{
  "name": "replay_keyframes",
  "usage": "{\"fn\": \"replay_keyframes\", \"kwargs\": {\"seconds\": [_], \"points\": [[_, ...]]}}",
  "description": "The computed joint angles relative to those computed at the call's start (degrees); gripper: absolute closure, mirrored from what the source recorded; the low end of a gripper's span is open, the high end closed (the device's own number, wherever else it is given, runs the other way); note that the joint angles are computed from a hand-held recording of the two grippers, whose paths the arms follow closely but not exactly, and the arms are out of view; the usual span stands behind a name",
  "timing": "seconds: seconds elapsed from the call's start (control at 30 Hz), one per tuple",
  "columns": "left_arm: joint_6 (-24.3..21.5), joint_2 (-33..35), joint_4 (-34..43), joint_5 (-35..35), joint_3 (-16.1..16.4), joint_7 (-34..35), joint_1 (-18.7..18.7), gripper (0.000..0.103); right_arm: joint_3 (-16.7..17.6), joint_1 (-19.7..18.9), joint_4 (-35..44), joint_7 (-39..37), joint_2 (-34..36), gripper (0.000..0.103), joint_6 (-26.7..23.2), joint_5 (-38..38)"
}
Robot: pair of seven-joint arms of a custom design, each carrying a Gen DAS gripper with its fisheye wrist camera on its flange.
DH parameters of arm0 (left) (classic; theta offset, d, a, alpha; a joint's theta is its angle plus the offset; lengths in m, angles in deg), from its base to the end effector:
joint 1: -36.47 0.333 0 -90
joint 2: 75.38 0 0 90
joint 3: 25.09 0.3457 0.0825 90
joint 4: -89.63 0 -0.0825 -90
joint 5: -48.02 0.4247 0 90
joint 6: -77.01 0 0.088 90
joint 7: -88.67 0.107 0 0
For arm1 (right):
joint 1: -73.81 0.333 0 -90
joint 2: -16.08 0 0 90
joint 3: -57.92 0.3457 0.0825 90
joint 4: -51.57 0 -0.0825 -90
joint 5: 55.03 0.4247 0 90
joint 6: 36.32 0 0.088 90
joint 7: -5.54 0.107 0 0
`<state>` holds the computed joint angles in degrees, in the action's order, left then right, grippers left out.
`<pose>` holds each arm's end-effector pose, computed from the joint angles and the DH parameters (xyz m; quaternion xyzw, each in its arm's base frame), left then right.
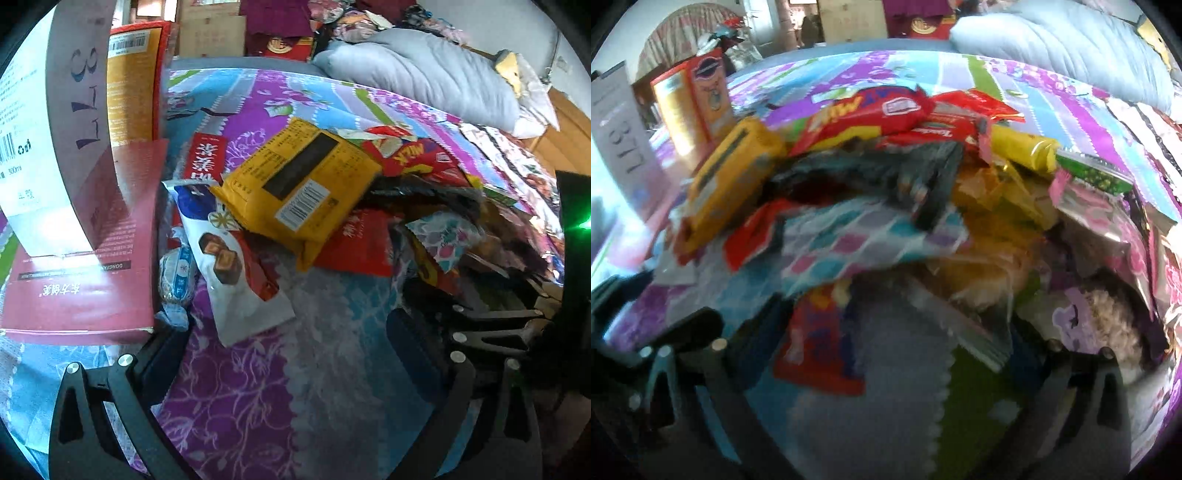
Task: Organize snacks
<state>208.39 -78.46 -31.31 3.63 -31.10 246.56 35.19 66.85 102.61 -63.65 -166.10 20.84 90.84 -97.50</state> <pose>0.5846 -0.0911 0.4790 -0.3313 0.8850 -0.3259 0.0277 0.5085 0.3638 0.4424 -0.4293 0.8512 -0.2488 0.1711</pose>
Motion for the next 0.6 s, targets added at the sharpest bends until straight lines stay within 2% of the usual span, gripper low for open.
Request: {"fn": "replay_keyframes", "kwargs": {"seconds": [0.6], "points": [[0.97, -0.95, -1.52, -0.83, 0.3, 1.23, 0.04, 0.001, 0.68, 1.0, -0.75, 1.13, -0.69, 0.0, -1.61, -0.39]]}}
